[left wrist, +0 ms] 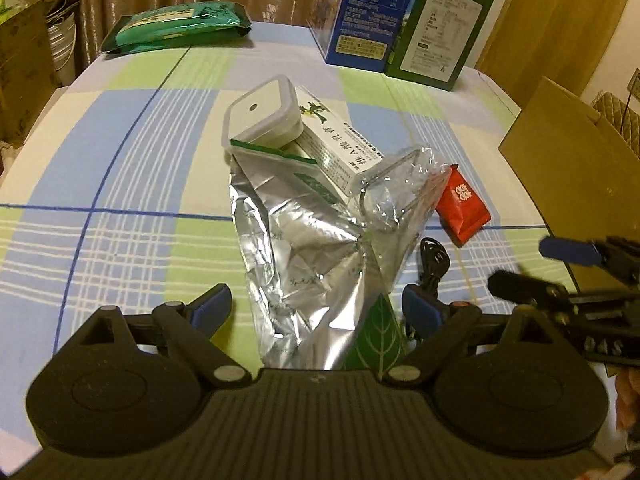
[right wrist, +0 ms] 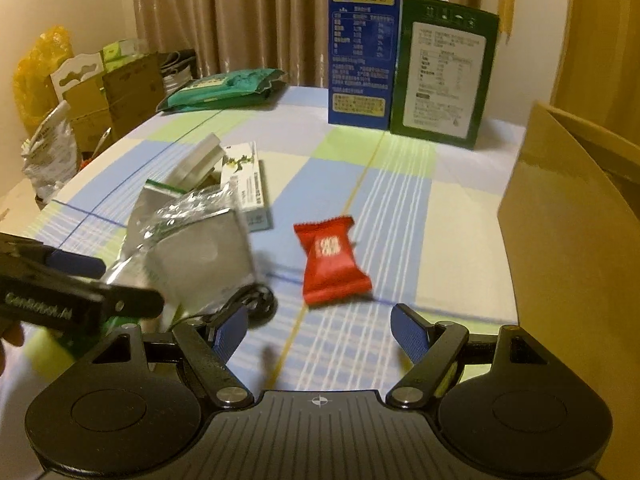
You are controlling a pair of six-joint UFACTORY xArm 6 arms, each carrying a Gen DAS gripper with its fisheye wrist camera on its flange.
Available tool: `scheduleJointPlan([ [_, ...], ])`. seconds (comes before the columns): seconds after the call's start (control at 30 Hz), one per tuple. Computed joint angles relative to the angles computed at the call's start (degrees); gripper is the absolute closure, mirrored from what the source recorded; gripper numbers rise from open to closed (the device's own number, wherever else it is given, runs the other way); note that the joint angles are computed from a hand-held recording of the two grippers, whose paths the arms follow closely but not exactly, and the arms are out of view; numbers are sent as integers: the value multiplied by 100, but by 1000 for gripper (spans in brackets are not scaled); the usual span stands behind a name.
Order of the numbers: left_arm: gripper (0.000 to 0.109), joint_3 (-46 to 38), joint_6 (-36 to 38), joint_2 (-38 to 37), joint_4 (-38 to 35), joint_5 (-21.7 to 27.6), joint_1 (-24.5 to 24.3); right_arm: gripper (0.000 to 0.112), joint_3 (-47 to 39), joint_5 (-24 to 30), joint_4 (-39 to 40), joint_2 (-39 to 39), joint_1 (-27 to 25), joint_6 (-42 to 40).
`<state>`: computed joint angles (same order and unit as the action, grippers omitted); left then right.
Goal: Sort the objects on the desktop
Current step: 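Grasp the silver foil bag with the left tool while the right tool grasps the red candy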
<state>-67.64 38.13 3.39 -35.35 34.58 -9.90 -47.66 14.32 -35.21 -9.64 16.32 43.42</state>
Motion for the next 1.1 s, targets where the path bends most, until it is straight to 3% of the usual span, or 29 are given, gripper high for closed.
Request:
scheduleJointPlan([
  [0.07,21,-25,19,36,22,-32,-15,36,-149,-58,-264,186,-58,93],
  [0.2,35,-67,79,90,-62,60,6,37,-474,-111,-595,590,-162,159],
  [0.47,38,-77,68,92,-110,49,-8,46,-711,-300,-630,992,-265,-83],
  [0.57,33,-50,42,107,-78,-57,-31,59,-786,-247,-616,1089,-245,-172],
  [0.6,32,-32,57,103,-82,-98,-38,69,-809,-215,-622,1108,-237,-161],
  [0.63,32,-15,64,99,-94,-127,-43,69,-822,-165,-619,1112,-225,-146],
  [0.73,34,-17,5,99,-63,-130,-47,71,-790,-11,-673,1019,-188,64],
  [0.87,51,-61,-186,53,-35,90,0,77,-617,106,-240,744,-109,4],
  [0.9,53,-44,-258,18,6,119,11,81,-538,122,-122,634,-73,-40],
  [0.93,54,-10,-345,-34,122,133,15,94,-470,167,-67,528,-29,-30],
  [1.1,59,375,-588,-527,665,325,97,95,122,552,341,-225,302,109],
])
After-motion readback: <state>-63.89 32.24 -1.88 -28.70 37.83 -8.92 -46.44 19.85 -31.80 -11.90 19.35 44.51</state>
